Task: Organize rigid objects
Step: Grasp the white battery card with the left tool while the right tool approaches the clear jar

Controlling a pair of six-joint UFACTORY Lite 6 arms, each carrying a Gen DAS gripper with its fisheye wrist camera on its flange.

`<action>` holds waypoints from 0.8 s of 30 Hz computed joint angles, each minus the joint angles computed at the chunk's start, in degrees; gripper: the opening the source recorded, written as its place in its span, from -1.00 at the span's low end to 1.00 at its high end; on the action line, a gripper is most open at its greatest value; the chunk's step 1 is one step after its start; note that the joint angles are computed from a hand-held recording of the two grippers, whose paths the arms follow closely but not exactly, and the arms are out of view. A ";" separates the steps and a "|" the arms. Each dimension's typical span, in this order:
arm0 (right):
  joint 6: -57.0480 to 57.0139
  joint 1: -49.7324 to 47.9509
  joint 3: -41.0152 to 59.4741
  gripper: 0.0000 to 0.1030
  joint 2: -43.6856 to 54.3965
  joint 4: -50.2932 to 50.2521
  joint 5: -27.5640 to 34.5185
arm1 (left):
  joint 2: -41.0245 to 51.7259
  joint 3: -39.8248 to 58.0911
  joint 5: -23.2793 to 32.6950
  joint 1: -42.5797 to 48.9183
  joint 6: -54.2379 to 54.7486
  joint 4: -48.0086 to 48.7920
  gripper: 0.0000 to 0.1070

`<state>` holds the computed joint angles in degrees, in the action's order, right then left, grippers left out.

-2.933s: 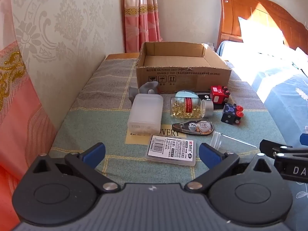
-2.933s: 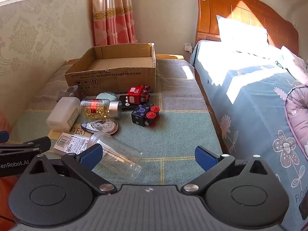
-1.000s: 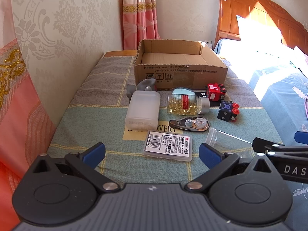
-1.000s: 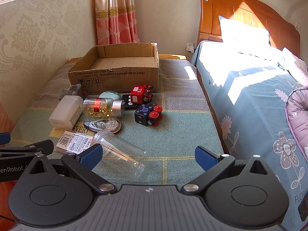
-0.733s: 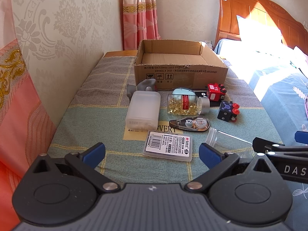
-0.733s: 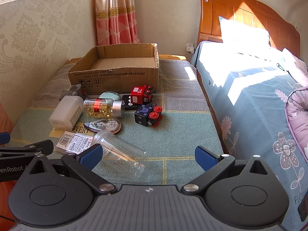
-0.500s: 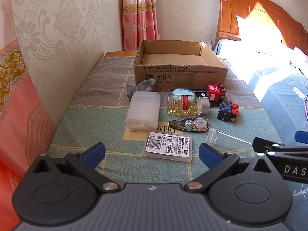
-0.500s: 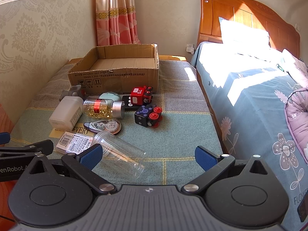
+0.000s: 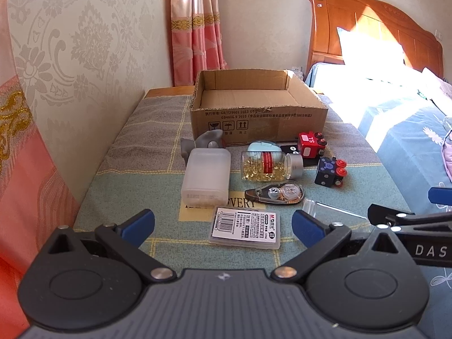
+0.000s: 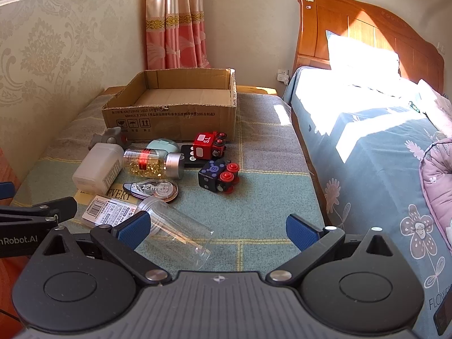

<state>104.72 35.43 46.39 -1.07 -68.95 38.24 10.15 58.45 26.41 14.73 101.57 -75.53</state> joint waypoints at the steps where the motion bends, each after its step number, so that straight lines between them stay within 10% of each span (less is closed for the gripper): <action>1: -0.09 -0.01 -0.01 1.00 0.04 -0.32 0.01 | 0.09 -0.04 -0.07 -0.08 1.13 -0.73 0.92; 14: 8.28 -8.77 -6.78 1.00 -0.31 -22.67 -14.44 | 9.73 5.05 6.27 2.55 16.50 -7.57 0.92; 24: 3.69 -12.24 -4.03 1.00 10.89 -20.01 -18.41 | 16.46 9.95 5.45 1.28 15.56 -4.68 0.92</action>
